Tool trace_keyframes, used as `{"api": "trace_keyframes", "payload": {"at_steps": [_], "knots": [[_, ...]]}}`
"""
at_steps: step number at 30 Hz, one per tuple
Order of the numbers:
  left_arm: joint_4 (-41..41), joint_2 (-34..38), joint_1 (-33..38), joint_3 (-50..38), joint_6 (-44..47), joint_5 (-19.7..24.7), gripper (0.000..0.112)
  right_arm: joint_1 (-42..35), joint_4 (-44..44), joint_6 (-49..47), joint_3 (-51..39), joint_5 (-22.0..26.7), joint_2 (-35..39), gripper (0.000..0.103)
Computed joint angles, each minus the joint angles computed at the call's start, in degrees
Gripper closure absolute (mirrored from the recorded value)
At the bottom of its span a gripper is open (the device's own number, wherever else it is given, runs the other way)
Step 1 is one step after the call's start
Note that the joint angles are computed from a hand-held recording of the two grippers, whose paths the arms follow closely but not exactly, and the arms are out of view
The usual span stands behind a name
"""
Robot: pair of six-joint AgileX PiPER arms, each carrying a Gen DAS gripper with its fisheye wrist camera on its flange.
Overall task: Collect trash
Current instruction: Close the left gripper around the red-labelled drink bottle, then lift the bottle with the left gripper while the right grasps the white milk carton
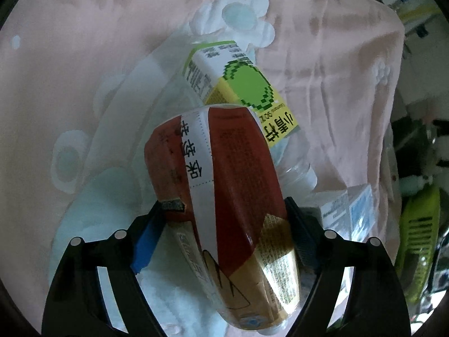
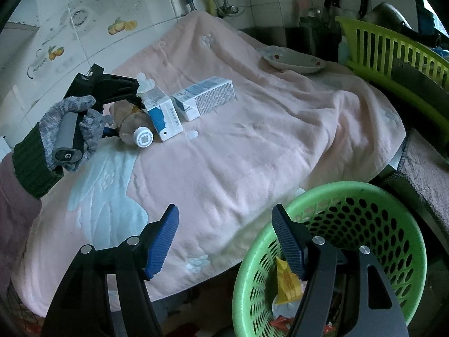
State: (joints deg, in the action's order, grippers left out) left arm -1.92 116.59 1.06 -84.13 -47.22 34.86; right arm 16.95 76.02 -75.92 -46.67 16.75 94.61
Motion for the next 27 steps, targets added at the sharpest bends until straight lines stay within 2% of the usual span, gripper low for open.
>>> {"api": "trace_keyframes", "payload": {"at_steps": [7, 13, 19, 23, 27], "knots": [[0.37, -3.56, 0.04, 4.35, 7.04, 0.46, 0.033, 1.55, -4.70, 4.79, -3.09, 1.21, 0.95, 0.037], [-1.76, -9.82, 2.88, 12.27, 16.83, 0.69, 0.033, 5.86, -19.12, 19.48, -12.94, 2.95, 4.65, 0.037], [-3.50, -14.25, 6.43, 17.81, 24.65, 1.07, 0.034, 10.67, -35.91, 35.47, -27.33, 5.77, 11.52, 0.040], [-3.11, -16.15, 7.84, 19.31, 28.40, 1.82, 0.034, 13.68, -48.11, 46.33, -39.04, 9.68, 17.76, 0.042], [-6.30, -17.41, 9.97, 20.44, 34.37, 2.83, 0.034, 16.73, -59.72, 55.91, -51.85, 14.83, 25.33, 0.046]]}}
